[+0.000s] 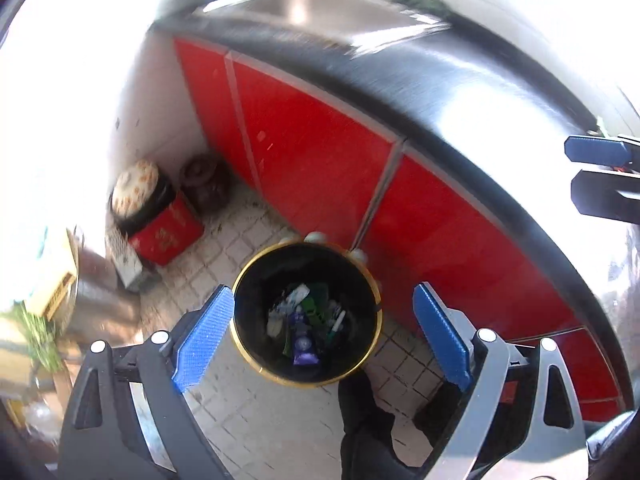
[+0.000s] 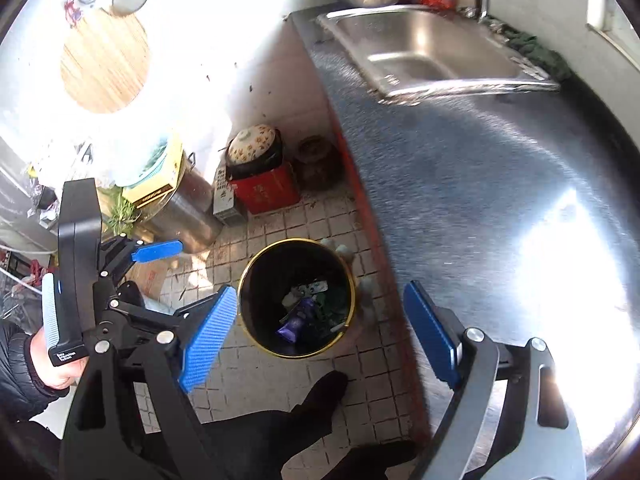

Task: Collect trash
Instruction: 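Move both open tools back over the counter toward the tape roll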

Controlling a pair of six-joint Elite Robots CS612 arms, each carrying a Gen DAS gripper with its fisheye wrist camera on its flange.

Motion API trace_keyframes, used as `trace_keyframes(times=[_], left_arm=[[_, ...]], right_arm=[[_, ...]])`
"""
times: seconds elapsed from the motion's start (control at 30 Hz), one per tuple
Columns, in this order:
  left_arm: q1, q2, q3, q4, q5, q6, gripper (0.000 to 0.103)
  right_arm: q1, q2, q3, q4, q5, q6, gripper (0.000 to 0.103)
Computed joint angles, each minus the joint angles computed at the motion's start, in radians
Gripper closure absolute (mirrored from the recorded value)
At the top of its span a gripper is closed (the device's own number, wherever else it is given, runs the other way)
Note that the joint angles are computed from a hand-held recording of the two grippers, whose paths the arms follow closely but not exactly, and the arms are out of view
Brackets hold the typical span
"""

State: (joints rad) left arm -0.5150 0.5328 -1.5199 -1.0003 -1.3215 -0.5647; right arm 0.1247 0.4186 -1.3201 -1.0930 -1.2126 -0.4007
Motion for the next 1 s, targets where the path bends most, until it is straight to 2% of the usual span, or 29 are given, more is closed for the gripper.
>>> trace_keyframes(times=[0.2, 0.4, 0.6, 0.77, 1.0], left_arm=[[-0.046, -0.111, 0.204, -0.205, -0.074, 0.203, 0.010], [-0.110, -0.243, 0.474, -0.440, -0.215, 0.403, 0.010], [-0.170, -0.359, 0.726, -0.588, -0.304, 0.528, 0.010], [-0.200, -0.407, 0.827, -0.631, -0.322, 0.603, 0.010], [-0.209, -0.486, 1.024, -0.711, -0.314, 0.668, 0.010]], right_arm=[[-0.114, 0.020, -0.138, -0.047, -0.110, 0.140, 0.016], [-0.245, 0.048, -0.266, -0.033, -0.221, 0.251, 0.016], [-0.357, 0.082, -0.377, 0.018, -0.250, 0.306, 0.016], [-0.410, 0.104, -0.424, 0.039, -0.248, 0.303, 0.016], [-0.451, 0.112, -0.414, 0.052, -0.202, 0.276, 0.016]])
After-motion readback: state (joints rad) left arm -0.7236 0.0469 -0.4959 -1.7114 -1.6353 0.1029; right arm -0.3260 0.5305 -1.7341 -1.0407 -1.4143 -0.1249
